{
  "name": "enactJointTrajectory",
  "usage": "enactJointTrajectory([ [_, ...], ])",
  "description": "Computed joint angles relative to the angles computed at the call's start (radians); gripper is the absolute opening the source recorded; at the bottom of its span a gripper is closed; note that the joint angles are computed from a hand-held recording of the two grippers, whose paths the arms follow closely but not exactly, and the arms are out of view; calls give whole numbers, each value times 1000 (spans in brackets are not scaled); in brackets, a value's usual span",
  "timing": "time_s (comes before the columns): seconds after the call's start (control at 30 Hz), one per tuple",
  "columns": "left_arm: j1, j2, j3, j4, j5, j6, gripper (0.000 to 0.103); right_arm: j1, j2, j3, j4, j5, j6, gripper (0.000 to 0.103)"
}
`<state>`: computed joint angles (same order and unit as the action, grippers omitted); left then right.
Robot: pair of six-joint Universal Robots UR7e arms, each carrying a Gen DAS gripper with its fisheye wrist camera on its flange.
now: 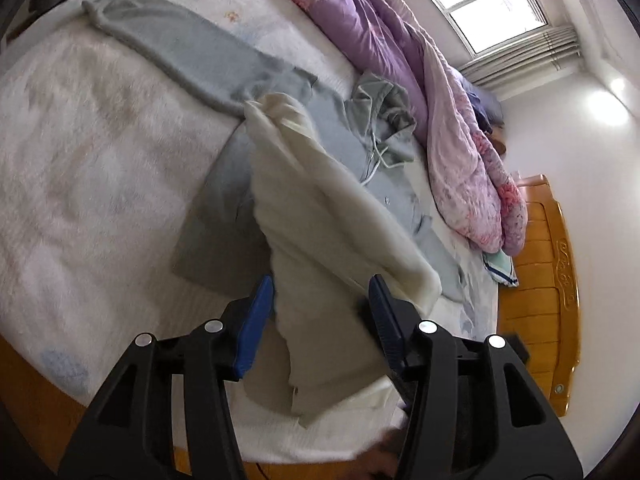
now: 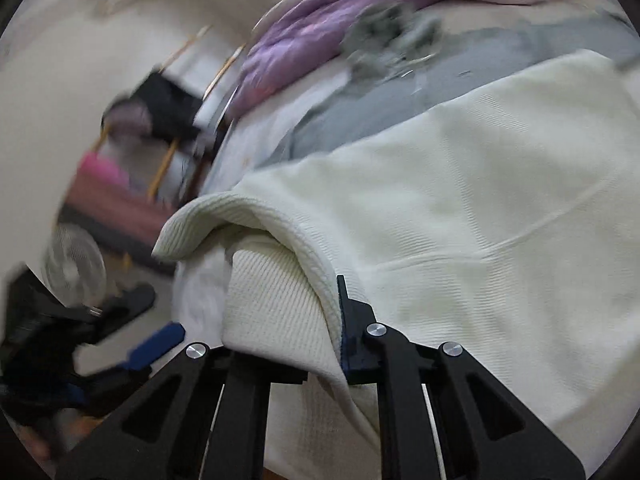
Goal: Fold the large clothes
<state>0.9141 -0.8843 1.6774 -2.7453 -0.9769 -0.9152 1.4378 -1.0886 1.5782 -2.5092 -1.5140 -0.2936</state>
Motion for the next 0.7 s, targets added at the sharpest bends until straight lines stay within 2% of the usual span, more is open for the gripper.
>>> enactJointTrajectory([
  [0.1,4,53,-67,55,31,-9,52,-54,-56,1,-16,93,83,9],
  [0.2,15,128,-164,142,24,4,52,-134,-115,17,-74,191,236,9],
  [0.23,17,154,-194,166,26,15,52,-150,-123,18,-91,187,281,9],
  [0.27,19,191,-236,190,13,31,52,-174,-134,21,-111,168,346,10],
  [0.33,27,236,-285,217,-28,58,67,-208,-143,20,-119,108,411,10],
  [0.4,29,289,-350,276,-47,69,68,-240,-150,26,-128,51,446,9],
  [0.5,34,353,-415,336,-80,100,75,-292,-138,9,-67,6,522,10],
  [0.57,41,386,-444,365,-102,96,75,-307,-123,-22,-10,5,509,13],
  [0.63,55,415,-466,396,-149,70,75,-295,-117,-52,26,-36,468,15],
  [0.7,60,428,-465,416,-164,41,75,-278,-120,-73,62,-80,434,19],
])
